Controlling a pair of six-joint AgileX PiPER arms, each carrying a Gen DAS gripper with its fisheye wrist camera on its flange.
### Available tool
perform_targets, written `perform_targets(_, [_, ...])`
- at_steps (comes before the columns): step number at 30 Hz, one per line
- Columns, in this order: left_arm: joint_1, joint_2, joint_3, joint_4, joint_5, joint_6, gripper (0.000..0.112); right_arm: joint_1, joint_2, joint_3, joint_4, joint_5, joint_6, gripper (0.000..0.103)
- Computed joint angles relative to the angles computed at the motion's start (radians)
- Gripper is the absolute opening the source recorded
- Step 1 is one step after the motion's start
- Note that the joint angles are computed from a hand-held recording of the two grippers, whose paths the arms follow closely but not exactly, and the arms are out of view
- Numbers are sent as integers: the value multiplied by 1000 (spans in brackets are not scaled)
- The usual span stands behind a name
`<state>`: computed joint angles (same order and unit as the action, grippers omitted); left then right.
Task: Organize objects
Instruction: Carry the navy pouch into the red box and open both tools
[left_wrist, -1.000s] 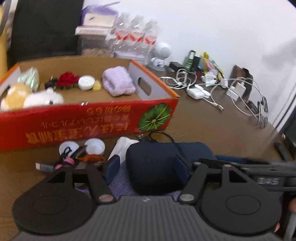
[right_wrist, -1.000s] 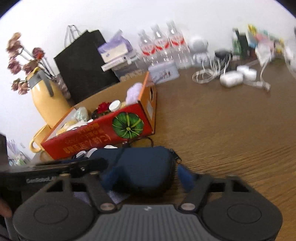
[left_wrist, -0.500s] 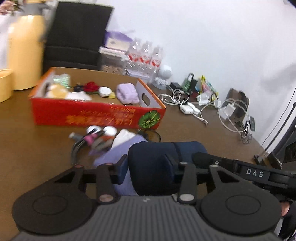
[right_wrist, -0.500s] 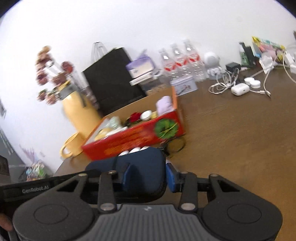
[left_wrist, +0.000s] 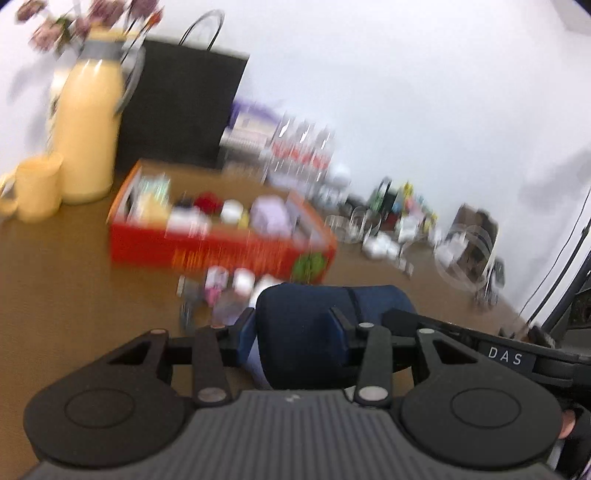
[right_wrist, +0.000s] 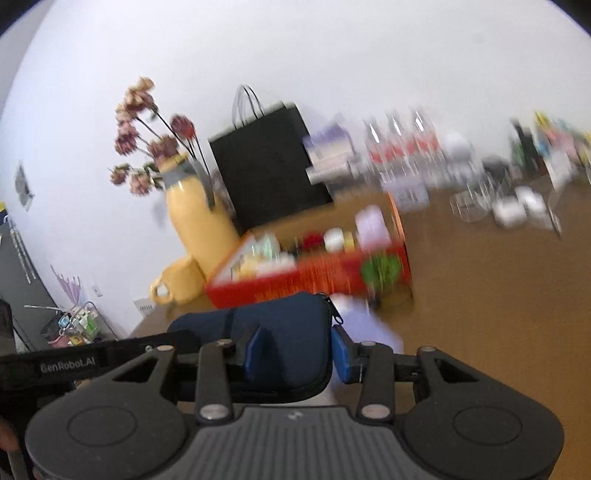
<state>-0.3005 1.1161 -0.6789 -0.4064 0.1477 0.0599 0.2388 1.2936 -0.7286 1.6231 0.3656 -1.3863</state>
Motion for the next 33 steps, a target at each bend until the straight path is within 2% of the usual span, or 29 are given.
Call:
perform_targets(4, [140, 239, -316, -342, 137, 400, 41, 1, 201, -360, -400, -28, 347, 39])
perform_targets(6, [194, 394, -491, -416, 220, 494, 41, -4, 340, -555, -600, 3, 542, 39])
perform_targets(9, [245, 613, -757, -346, 360, 395, 41, -14, 559, -855, -876, 93, 842, 39])
perform_targets(13, [242, 859, -1053, -128, 484, 165, 41, 14, 840, -1255, -1179, 270, 1196, 39])
perform_targets(15, [221, 963, -1183, -5, 551, 71, 41, 30, 971, -1455, -1302, 385, 1307, 39])
perform_targets(18, [211, 1061, -1300, 84, 627, 20, 41, 59, 1124, -1695, -1418, 548, 1388, 40])
perform_targets(19, [212, 1068, -1292, 96, 620, 18, 42, 62, 1151, -1731, -1417, 577, 1398, 41])
perform_targets(21, [213, 1080, -1285, 108, 624, 14, 44, 86, 1139, -1697, -1464, 554, 1376, 46])
perform_targets(23, [213, 1061, -1235, 85, 597, 80, 50, 102, 1144, -1706, -1494, 556, 1385, 53])
perform_targets(25, [205, 1016, -1172, 107, 551, 125, 51, 103, 1118, -1663, -1488, 527, 1381, 53])
perform_targets(28, [211, 924, -1081, 81, 494, 170, 61, 89, 1065, -1592, -1451, 481, 1377, 58])
perform_targets(31, [212, 779, -942, 74, 423, 198, 68, 78, 942, -1422, -1418, 388, 1345, 59])
perform_targets(33, [211, 660, -814, 61, 361, 220, 76, 74, 819, -1236, -1382, 270, 1305, 62])
